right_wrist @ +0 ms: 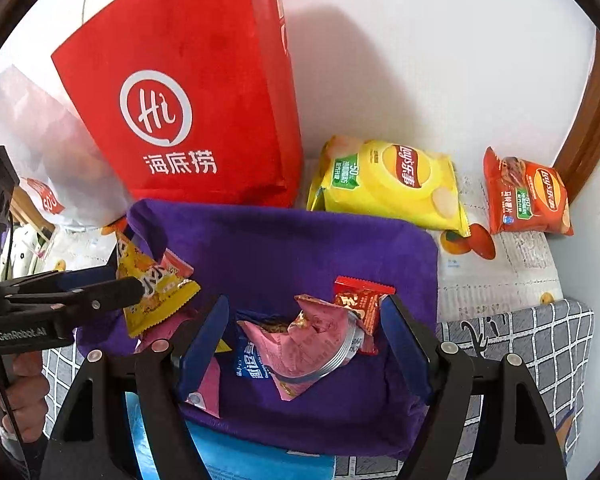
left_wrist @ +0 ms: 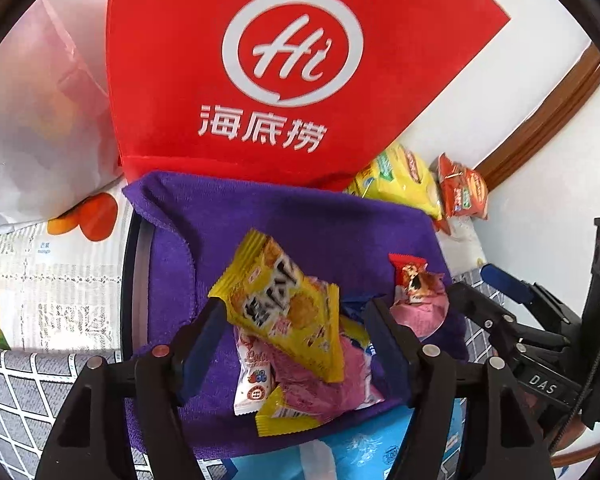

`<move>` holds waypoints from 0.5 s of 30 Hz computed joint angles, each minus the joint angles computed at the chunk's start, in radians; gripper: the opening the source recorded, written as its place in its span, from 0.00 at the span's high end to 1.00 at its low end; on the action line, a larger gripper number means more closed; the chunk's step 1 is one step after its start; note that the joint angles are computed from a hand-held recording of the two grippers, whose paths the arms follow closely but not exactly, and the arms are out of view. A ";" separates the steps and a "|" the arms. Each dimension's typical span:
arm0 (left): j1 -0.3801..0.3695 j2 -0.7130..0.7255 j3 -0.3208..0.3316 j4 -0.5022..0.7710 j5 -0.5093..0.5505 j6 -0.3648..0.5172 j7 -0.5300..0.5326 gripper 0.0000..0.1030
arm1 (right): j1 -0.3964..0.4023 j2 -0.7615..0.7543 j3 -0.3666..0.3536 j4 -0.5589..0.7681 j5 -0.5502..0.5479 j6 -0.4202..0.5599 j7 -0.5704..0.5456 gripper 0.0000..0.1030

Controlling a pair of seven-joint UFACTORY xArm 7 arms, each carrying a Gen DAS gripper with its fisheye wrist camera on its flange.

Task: Organize snacks
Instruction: 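Open the right tool over the towel while the left tool releases the yellow chip bag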

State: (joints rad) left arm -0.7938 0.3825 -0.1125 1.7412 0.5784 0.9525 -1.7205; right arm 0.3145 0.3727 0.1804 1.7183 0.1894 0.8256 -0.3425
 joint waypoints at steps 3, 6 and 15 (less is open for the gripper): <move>-0.004 -0.008 0.002 -0.002 0.012 0.004 -0.007 0.31 | -0.004 0.000 0.001 0.003 0.011 0.001 0.004 0.24; -0.006 -0.015 -0.002 -0.004 0.021 0.003 -0.007 0.31 | -0.015 -0.002 0.009 0.006 0.043 0.007 -0.002 0.24; -0.023 -0.003 -0.005 0.039 0.034 0.051 0.019 0.31 | -0.041 -0.036 0.026 -0.038 0.148 -0.055 -0.042 0.24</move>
State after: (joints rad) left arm -0.8170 0.3791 -0.1174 1.7807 0.6128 1.0032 -1.7016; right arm 0.2735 0.3363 0.2064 1.6806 0.3377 0.7707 -0.3848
